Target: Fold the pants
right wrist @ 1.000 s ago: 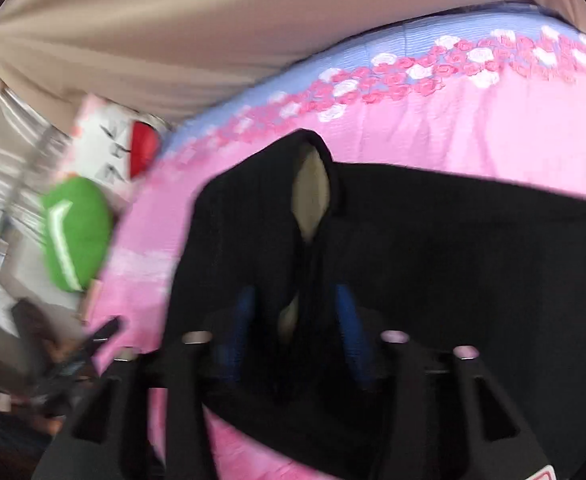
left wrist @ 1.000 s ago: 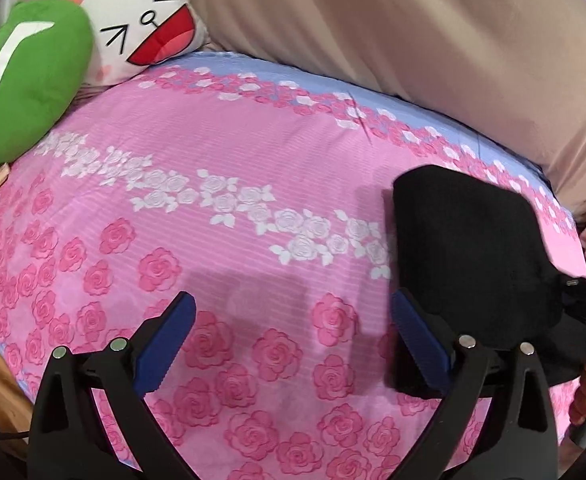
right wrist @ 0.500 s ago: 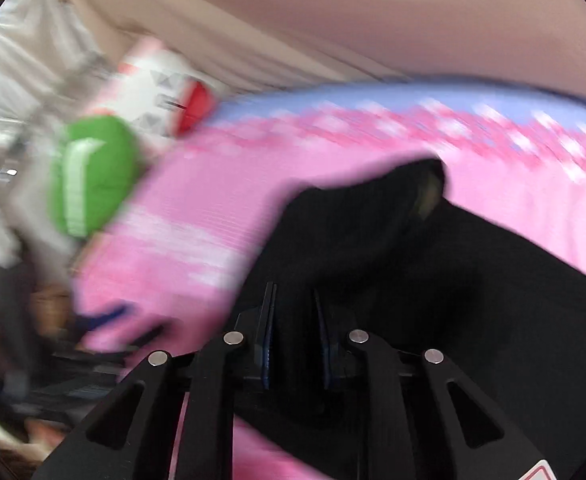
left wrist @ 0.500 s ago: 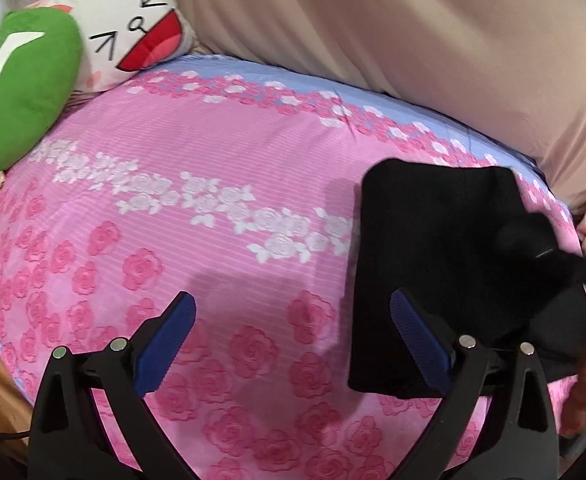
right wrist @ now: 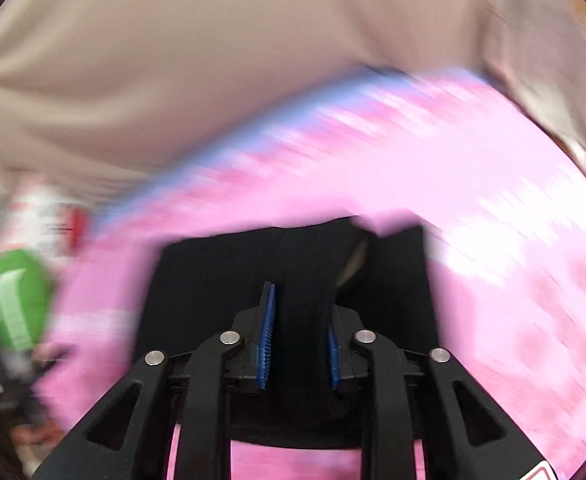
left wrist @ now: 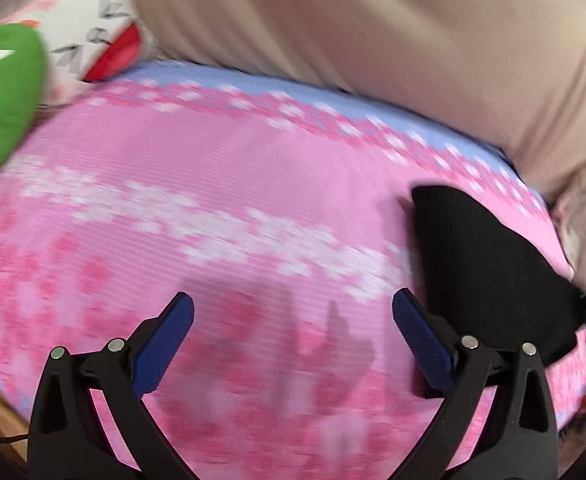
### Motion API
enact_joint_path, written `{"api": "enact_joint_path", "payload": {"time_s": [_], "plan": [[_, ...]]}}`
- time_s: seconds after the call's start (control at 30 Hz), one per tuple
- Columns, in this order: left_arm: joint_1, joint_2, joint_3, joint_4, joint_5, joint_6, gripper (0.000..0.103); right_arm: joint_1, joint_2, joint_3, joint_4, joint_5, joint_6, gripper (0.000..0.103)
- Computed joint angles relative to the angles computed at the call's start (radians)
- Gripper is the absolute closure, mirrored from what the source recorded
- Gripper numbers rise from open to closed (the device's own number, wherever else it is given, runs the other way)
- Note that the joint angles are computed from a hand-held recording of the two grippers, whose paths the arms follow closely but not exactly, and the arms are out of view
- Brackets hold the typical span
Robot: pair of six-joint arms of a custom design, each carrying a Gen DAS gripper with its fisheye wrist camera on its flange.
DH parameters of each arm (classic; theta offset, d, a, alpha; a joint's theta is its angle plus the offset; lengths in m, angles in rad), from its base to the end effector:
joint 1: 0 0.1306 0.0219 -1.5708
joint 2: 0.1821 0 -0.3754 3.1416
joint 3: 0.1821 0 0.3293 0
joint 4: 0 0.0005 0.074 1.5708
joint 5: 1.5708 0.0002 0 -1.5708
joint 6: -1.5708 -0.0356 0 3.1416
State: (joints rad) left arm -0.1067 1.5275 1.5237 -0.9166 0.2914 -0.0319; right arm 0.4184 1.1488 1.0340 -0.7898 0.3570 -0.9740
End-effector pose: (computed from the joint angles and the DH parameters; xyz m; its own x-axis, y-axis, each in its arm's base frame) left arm 0.4646 -0.0606 0.4150 -0.7821 0.1145 -0.6125 0.3001 0.9307 -0.2092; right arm 0.3032 0.1206 0.3730 -0.5554 0.6012 -0.5746 0.4912 0.7947 0.3568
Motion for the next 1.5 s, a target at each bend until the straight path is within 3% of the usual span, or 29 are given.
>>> {"api": "enact_joint_path", "payload": {"time_s": [0.03, 0.07, 0.1, 0.13, 0.17, 0.2, 0.23, 0.33, 0.47, 0.53, 0.57, 0.6, 0.7, 0.77, 0.83, 0.97, 1.03, 1.13, 1.2, 1.27, 1.33, 1.37, 1.43, 1.5], "plan": [[-0.024, 0.008, 0.004, -0.016, 0.020, -0.003, 0.006, -0.024, -0.019, -0.055, 0.018, -0.048, -0.034, 0.075], [-0.046, 0.015, 0.010, -0.032, 0.034, -0.007, 0.006, -0.026, -0.050, -0.103, 0.087, -0.064, -0.051, 0.075], [-0.062, 0.018, 0.010, -0.038, 0.044, -0.006, 0.006, -0.016, -0.082, -0.142, 0.155, -0.060, -0.057, 0.073], [-0.082, 0.027, 0.015, -0.050, 0.061, 0.001, 0.006, -0.004, -0.092, -0.148, 0.173, -0.041, -0.033, 0.072], [-0.098, 0.036, 0.020, -0.057, 0.073, 0.012, 0.006, 0.010, -0.091, -0.133, 0.158, -0.011, -0.017, 0.061], [-0.113, 0.043, 0.022, -0.059, 0.087, 0.022, 0.006, 0.024, -0.088, -0.118, 0.142, 0.024, 0.001, 0.044], [-0.134, 0.052, 0.024, -0.060, 0.099, 0.031, 0.006, 0.027, -0.086, -0.114, 0.139, 0.031, 0.011, 0.040], [-0.186, 0.085, 0.037, -0.063, 0.116, 0.043, 0.005, 0.011, -0.069, -0.108, 0.145, -0.012, 0.053, 0.040], [-0.231, 0.155, 0.079, -0.099, 0.164, 0.058, 0.005, -0.002, -0.045, -0.136, 0.234, -0.107, 0.068, 0.040], [-0.259, 0.149, 0.060, -0.041, 0.128, 0.050, 0.023, 0.015, -0.016, -0.110, 0.213, -0.067, 0.080, 0.056], [-0.267, 0.151, 0.071, -0.047, 0.115, 0.045, 0.037, 0.018, -0.002, -0.092, 0.204, -0.068, 0.087, 0.073], [-0.265, 0.149, 0.076, -0.047, 0.114, 0.051, 0.060, 0.013, -0.004, -0.095, 0.225, -0.093, 0.086, 0.081], [-0.213, 0.139, 0.127, -0.106, 0.188, 0.012, 0.083, 0.043, 0.006, -0.058, 0.264, -0.123, 0.102, 0.085], [-0.157, 0.132, 0.167, -0.170, 0.228, -0.023, 0.084, 0.086, 0.040, -0.007, 0.273, -0.131, 0.127, 0.085], [-0.096, 0.125, 0.194, -0.245, 0.258, -0.069, 0.084, 0.129, 0.086, 0.041, 0.286, -0.139, 0.143, 0.085], [-0.012, 0.068, 0.146, -0.228, 0.122, -0.113, 0.082, 0.182, 0.202, 0.104, 0.368, -0.244, 0.152, 0.086], [0.001, 0.079, 0.137, -0.237, 0.064, -0.137, 0.074, 0.201, 0.251, 0.129, 0.377, -0.251, 0.157, 0.087], [-0.031, 0.041, 0.072, -0.185, -0.031, -0.144, 0.061, 0.205, 0.232, 0.125, 0.365, -0.209, 0.139, 0.088], [-0.038, -0.014, 0.025, -0.123, -0.036, -0.158, 0.035, 0.201, 0.142, 0.089, 0.335, -0.143, 0.126, 0.088], [-0.071, -0.105, -0.060, 0.010, -0.069, -0.156, 0.014, 0.219, 0.052, 0.067, 0.258, -0.031, 0.123, 0.088], [-0.113, -0.160, -0.122, 0.117, -0.131, -0.170, 0.010, 0.221, 0.004, 0.038, 0.166, 0.040, 0.080, 0.087], [-0.127, -0.163, -0.133, 0.137, -0.152, -0.179, 0.010, 0.203, 0.008, 0.023, 0.141, 0.019, 0.065, 0.086], [-0.157, -0.132, -0.126, 0.121, -0.183, -0.175, 0.011, 0.148, 0.028, -0.045, 0.166, -0.082, 0.015, 0.079], [-0.170, -0.098, -0.108, 0.085, -0.192, -0.153, 0.011, 0.153, -0.002, -0.087, 0.225, -0.078, -0.044, 0.077]]}}
